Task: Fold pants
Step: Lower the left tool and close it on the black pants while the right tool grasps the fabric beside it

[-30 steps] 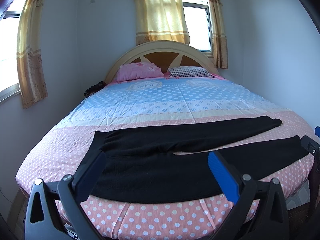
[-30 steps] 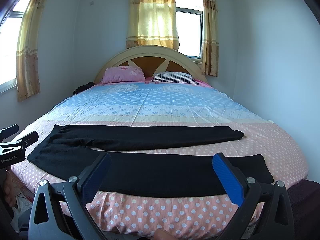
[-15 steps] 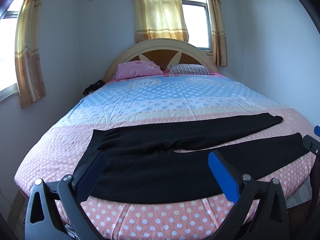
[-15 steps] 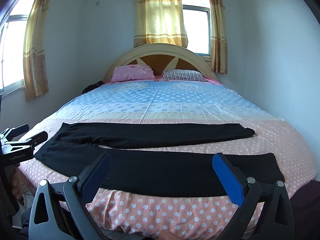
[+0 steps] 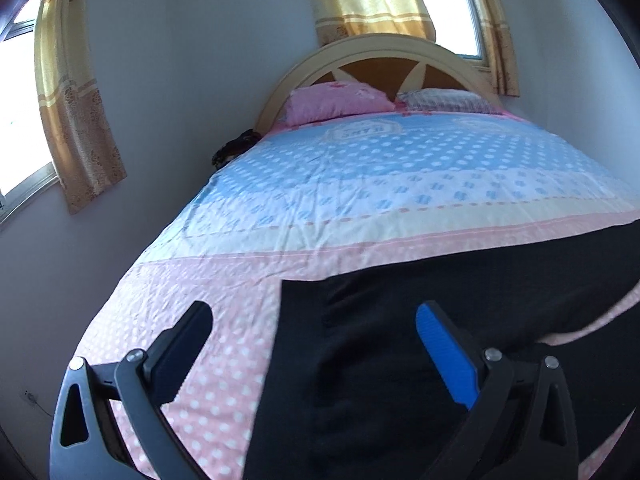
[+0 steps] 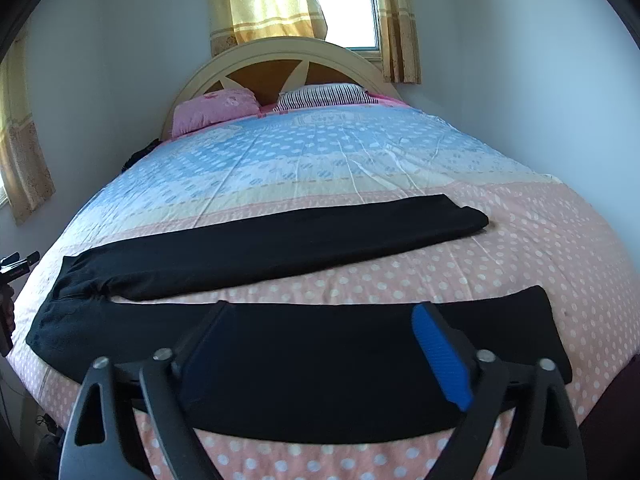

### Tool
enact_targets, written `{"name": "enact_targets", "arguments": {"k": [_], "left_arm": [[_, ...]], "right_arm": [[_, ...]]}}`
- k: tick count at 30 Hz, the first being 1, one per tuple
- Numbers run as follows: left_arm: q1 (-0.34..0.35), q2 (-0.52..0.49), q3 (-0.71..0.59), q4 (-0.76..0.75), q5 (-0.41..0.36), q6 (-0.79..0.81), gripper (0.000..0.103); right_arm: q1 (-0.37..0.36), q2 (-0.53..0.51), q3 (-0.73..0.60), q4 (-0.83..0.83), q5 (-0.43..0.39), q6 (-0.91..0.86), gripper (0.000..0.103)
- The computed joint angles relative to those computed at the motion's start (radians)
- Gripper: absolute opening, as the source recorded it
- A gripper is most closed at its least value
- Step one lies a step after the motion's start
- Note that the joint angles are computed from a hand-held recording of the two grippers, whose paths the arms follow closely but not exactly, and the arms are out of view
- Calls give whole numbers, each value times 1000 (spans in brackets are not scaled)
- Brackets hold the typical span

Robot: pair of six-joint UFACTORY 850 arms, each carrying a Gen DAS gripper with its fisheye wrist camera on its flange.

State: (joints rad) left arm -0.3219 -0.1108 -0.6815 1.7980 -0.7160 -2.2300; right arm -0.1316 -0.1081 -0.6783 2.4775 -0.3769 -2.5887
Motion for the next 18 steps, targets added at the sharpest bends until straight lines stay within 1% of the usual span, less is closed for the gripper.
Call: {"name": "enact_targets", "arguments": {"k": [1,3,4,6,8,9,11,14,16,17,18], "left_arm": [[41,-12,-7,22,25,-6,103],[100,-38,-22,57,75,-26,98],[126,-53,-32,63,99,-26,95],[169,-89,-64,77,165,-20,93],[190,-130,-96,82,200,-16,90],[204,-150,-113,90,231,-14,89],[225,-191,-151,89,273,-2,81],[258,-236,-195,102,337,-2,74],[269,-256,-212,103,360,8,73],[275,-270,-222,95,368,23,67],[284,-279,-229,110,384,17,64]], "right_arm": [[-12,-36,-40,-49,29,51,69],[-33,-94,-107,-142,74,152,66],[-45,-118,-132,-150,80,159,66],[-57,-159,-179,-95,107,107,66],[-65,-190,-219,-79,127,100,66],[-69,-204,-238,-76,137,102,66],[-70,-227,-270,-46,156,69,66],[-68,-255,-306,77,185,-65,66],[-69,-268,-322,142,195,-136,66],[-70,-275,-332,152,200,-147,66],[-74,-285,-346,129,206,-123,66]]}}
